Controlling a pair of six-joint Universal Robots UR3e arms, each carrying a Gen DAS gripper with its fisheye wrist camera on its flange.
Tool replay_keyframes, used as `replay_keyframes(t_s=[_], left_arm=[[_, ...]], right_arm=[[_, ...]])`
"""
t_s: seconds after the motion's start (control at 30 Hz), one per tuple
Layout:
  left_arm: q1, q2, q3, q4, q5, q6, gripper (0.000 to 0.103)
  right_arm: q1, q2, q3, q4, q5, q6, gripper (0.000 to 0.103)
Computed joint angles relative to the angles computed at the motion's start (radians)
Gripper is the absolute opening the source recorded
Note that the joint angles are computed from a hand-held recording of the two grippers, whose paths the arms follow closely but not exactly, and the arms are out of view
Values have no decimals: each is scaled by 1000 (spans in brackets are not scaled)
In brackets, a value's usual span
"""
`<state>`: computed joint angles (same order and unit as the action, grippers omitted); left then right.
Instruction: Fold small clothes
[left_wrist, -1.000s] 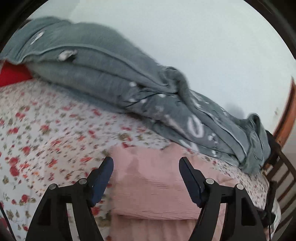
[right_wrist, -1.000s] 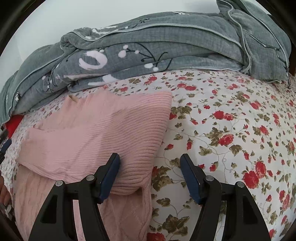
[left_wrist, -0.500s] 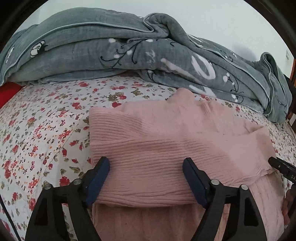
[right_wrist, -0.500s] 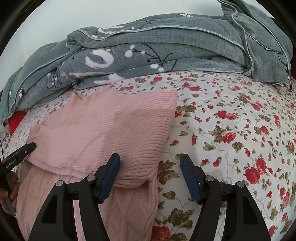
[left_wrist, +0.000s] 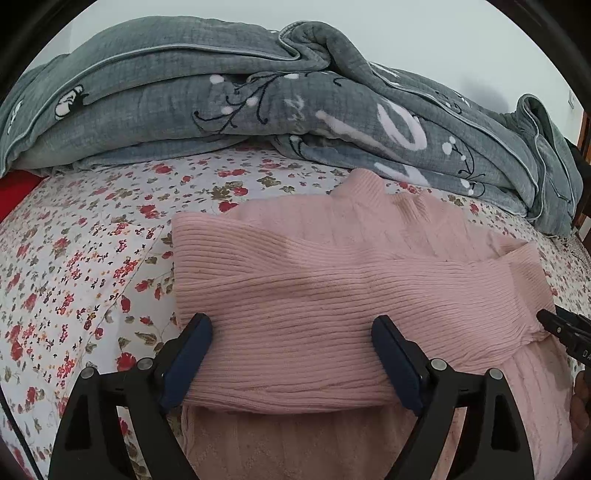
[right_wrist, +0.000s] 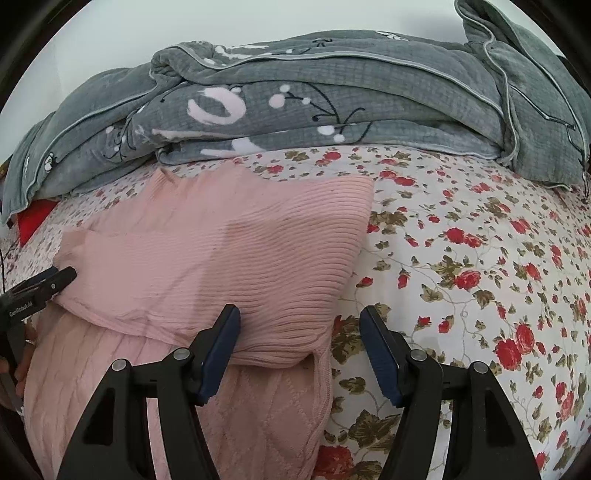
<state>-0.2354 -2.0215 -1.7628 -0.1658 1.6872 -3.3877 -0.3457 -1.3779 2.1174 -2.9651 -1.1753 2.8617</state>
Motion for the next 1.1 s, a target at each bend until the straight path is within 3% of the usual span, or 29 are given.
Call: replay_keyframes(t_s=[0.6, 0.97, 1.1], left_arm=[[17, 15, -32, 39, -36, -6, 86], [65, 93, -198, 218, -102, -61, 86], [84, 134, -274, 275, -123, -91, 86]], right_arm=[[-2, -3, 5, -4, 7, 1, 66], [-41, -33, 45, -34, 65, 21, 66], [-98, -125, 120, -44, 128, -3, 66]])
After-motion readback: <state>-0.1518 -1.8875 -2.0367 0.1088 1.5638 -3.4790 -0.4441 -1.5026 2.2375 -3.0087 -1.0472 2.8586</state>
